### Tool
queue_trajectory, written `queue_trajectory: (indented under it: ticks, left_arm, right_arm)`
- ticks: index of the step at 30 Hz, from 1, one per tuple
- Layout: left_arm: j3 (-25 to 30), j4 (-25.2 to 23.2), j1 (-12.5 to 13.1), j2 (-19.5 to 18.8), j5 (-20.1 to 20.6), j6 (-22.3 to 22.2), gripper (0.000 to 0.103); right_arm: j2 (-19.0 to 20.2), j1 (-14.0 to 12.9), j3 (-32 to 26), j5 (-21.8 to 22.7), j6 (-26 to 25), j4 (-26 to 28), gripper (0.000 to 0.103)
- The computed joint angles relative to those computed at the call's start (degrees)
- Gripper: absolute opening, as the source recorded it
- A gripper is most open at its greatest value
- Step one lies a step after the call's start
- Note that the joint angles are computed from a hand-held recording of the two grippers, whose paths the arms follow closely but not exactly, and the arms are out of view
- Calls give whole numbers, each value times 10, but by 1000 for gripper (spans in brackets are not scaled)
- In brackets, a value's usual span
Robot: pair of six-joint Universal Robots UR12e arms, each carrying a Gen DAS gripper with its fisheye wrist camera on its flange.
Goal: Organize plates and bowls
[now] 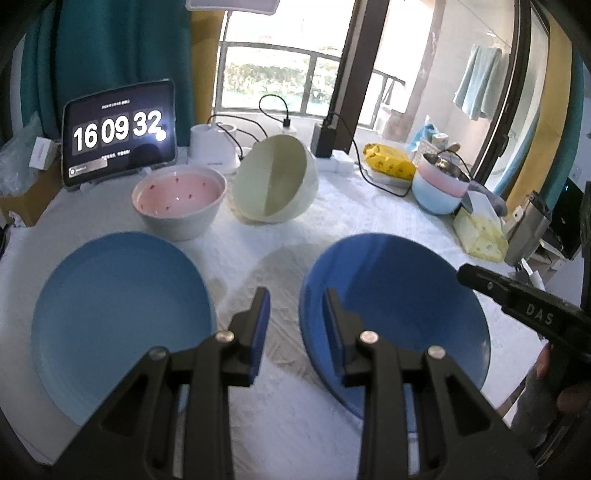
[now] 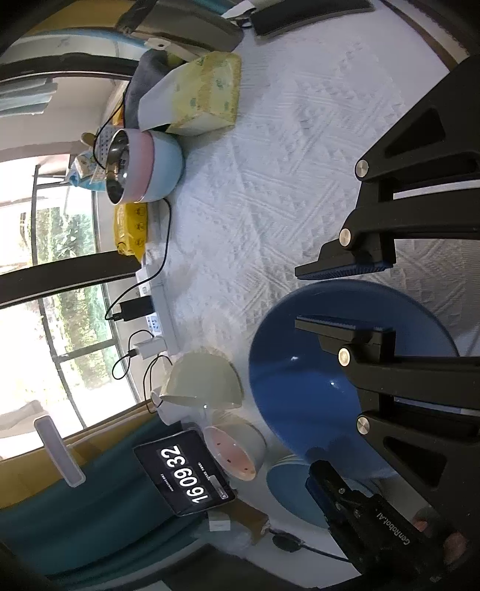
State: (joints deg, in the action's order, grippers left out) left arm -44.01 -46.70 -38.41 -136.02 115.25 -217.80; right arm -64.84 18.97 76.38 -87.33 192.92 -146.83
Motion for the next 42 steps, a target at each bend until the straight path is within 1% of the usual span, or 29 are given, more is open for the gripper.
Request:
queue_trajectory:
  ticks: [10,12,13,20,22,26,33,39,42]
  left_arm:
    - [7,21,8,0,19,5,37]
    - [9,25,11,0,19,6,44]
    - [10,28,13,0,17,6,45]
    - [24,31,20,-6,22,15,46]
    - [27,32,22,-8,23,16,46]
    - [31,34,28,-10,22,17,46]
    - [40,32,37,-17,12,19,46]
    - [52,30,44,-24,3,20,46]
    - [59,26,46,-28,3,19,46]
  right_arm:
    - [16,4,-37,-4,-29,5,21]
    - [21,6,-47,-5,-38,6,22]
    - [24,7,-53,-5,-43,8,22]
    - [43,13,-89,-2,-61,22,24]
    - [51,15,-103,-1,-67,30,29]
    - [66,18,-130,-2,-81,42,30]
    - [96,23,-182,0,-99,75,31]
    - [129,30,-241,-1,-121,114,32]
    - [147,31,-274,8,-128,139,32]
